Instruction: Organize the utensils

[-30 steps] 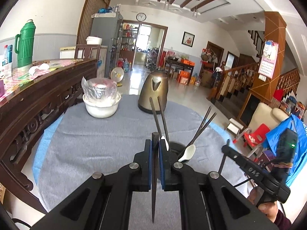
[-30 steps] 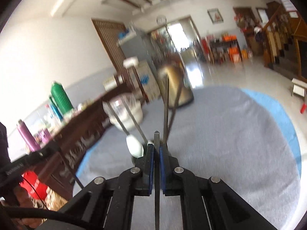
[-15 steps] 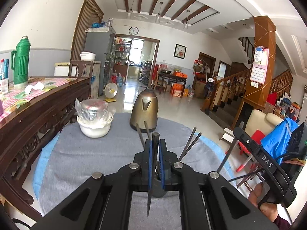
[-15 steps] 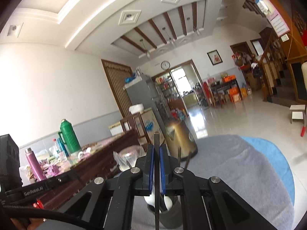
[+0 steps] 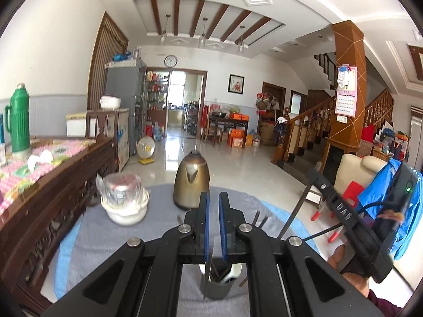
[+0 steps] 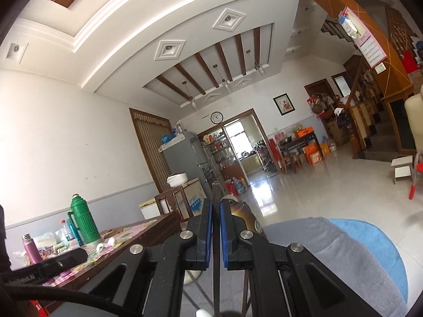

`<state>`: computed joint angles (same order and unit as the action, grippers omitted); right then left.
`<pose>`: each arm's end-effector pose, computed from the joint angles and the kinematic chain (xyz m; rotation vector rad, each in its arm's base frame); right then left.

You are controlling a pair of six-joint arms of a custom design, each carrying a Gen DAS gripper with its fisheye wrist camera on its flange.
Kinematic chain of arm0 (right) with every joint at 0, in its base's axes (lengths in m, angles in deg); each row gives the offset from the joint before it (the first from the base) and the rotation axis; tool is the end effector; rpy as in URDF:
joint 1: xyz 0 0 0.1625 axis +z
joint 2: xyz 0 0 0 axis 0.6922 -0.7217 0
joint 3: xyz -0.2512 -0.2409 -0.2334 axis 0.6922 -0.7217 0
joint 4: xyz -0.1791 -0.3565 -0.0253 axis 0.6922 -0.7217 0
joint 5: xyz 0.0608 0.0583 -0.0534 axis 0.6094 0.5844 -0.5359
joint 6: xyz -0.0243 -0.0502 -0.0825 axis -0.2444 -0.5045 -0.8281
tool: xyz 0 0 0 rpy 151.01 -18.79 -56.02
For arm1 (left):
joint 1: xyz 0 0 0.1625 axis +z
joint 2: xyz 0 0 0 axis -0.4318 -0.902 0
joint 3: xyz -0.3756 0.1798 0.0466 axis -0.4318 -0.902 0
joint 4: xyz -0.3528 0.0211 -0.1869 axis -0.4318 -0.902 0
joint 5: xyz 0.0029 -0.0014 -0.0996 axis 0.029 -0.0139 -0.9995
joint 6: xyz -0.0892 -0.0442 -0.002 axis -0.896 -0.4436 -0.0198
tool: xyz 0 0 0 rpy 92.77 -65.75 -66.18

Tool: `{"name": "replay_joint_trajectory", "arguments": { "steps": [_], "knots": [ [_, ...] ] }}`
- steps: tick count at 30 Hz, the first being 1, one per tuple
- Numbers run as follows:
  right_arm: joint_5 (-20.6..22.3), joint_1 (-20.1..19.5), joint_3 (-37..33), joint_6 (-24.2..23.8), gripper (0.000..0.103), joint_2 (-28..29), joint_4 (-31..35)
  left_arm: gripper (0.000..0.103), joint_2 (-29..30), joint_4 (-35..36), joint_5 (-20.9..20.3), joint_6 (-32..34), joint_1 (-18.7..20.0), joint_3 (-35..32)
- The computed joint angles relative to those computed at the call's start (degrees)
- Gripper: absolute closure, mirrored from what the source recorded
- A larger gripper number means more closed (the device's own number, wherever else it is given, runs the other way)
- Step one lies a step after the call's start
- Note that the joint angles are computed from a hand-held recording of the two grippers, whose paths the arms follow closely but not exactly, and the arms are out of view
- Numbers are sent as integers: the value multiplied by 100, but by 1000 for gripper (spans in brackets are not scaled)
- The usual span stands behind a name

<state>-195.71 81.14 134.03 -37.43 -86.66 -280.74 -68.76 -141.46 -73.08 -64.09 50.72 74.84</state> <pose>0.4075 -0.4292 0.2955 0.5520 -2.1125 2.0304 -0.3837 -0.4174 0.3742 0.8412 2.2144 -1.4284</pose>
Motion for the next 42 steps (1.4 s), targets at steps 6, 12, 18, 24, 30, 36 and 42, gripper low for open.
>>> {"name": "replay_joint_trajectory", "arguments": {
  "steps": [6, 12, 18, 24, 30, 36, 42],
  "knots": [
    [-73, -23, -420, -40, 97, 229, 130, 96, 281, -198, -87, 470, 22, -402],
    [1, -142, 113, 230, 97, -33, 170, 96, -46, 64, -99, 14, 133, -52],
    [24, -390, 1110, 791, 97, -596, 397, 96, -914, 1456, -161, -1126, 383, 609],
    [-102, -757, 1816, 1451, 97, -1066, 713, 94, -1519, 3650, -843, -2694, 964, 1000],
    [-37, -891, 2104, 1742, 97, -1409, 868, 92, -2137, 5276, -1159, -3819, 984, 1588],
    [-28, -909, 2199, 1771, 97, -1529, 956, 71, -3533, 6837, -1504, -5133, 573, 2224],
    [47, -877, 2048, 1986, 97, -1335, 1267, 71, -4063, 7090, -1861, -5573, 372, 2568]
  ]
}}
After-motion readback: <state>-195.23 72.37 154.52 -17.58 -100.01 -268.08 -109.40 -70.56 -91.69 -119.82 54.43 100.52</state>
